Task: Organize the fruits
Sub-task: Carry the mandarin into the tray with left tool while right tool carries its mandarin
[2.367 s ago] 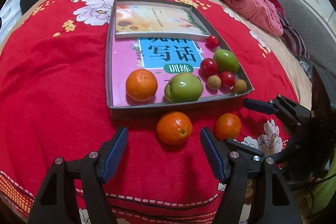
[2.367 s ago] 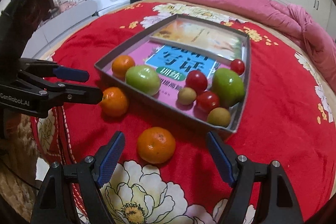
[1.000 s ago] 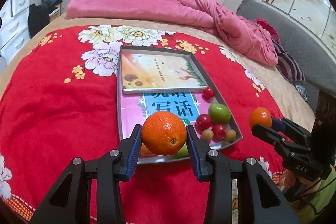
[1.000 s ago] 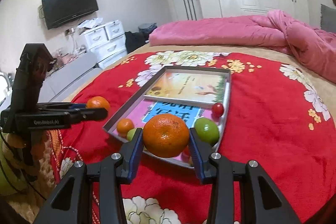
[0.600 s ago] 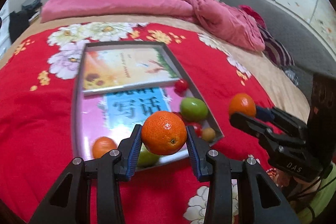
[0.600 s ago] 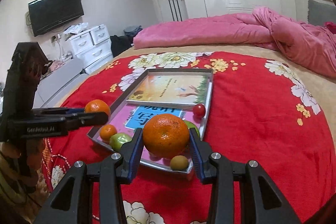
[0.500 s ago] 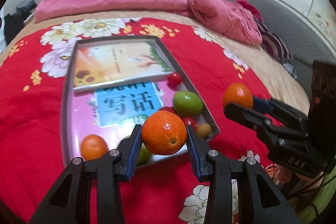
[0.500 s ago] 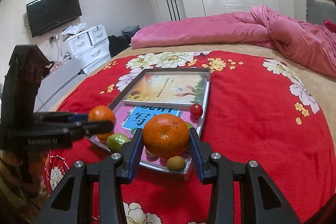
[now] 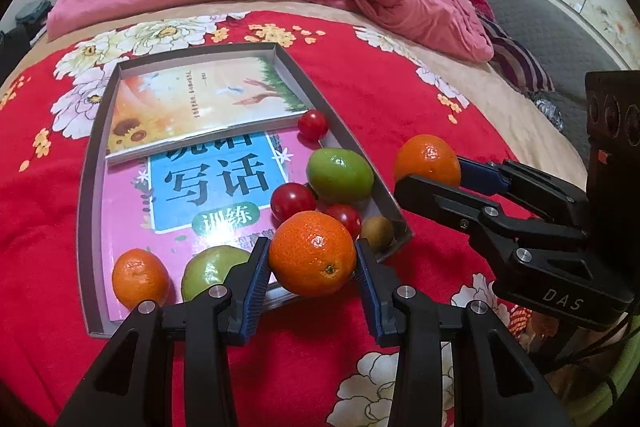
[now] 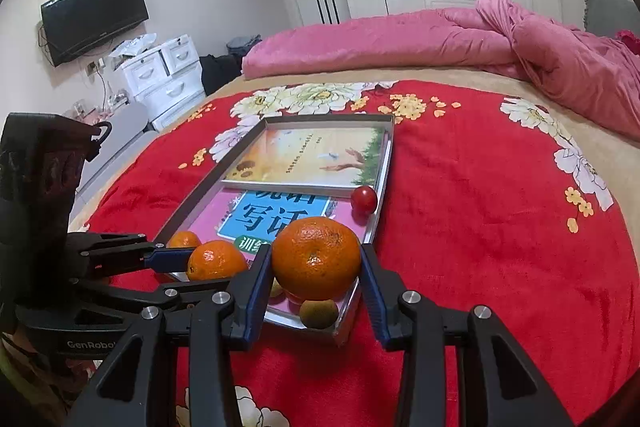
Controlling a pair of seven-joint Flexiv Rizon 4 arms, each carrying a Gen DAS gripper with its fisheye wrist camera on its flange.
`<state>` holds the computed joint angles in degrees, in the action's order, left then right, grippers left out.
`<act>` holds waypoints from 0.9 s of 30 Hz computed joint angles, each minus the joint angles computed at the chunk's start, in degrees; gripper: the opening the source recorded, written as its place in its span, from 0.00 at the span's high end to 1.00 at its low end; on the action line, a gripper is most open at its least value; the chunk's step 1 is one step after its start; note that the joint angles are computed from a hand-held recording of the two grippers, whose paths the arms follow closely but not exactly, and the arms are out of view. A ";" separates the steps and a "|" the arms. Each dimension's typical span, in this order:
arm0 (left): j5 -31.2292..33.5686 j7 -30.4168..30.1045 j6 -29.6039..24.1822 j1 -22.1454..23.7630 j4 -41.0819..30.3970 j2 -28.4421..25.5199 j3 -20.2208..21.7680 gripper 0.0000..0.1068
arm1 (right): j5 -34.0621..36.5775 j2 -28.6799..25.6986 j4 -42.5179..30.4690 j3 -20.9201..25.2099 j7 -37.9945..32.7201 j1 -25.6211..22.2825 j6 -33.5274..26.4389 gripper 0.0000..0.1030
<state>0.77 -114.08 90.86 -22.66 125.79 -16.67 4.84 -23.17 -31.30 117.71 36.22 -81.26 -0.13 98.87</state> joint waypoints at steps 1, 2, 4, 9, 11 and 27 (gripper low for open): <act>-0.13 0.19 0.05 0.27 0.03 -0.08 -0.34 0.60 | -0.14 -0.19 -0.20 0.36 -0.08 -0.26 -0.51 0.59; -0.35 0.47 0.13 0.62 0.10 -0.11 -0.78 0.60 | -0.14 -0.33 -0.39 0.46 -0.25 -0.28 -0.88 0.59; -0.42 0.74 0.02 0.62 0.03 -0.24 -0.81 0.60 | 0.02 -0.39 -0.53 0.61 -0.82 -0.22 -1.39 0.59; -1.19 1.56 0.02 1.22 0.17 -0.51 -1.66 0.60 | 1.22 -0.29 -0.86 0.28 -2.38 0.60 -2.53 0.59; -1.37 1.90 0.08 1.32 0.18 -0.56 -1.78 0.60 | 1.86 -0.26 -1.00 0.25 -3.15 0.86 -2.97 0.59; -3.82 4.09 1.34 2.62 1.18 -0.75 -3.43 0.60 | 8.61 -0.55 -3.37 -0.07 -10.22 3.36 -8.31 0.59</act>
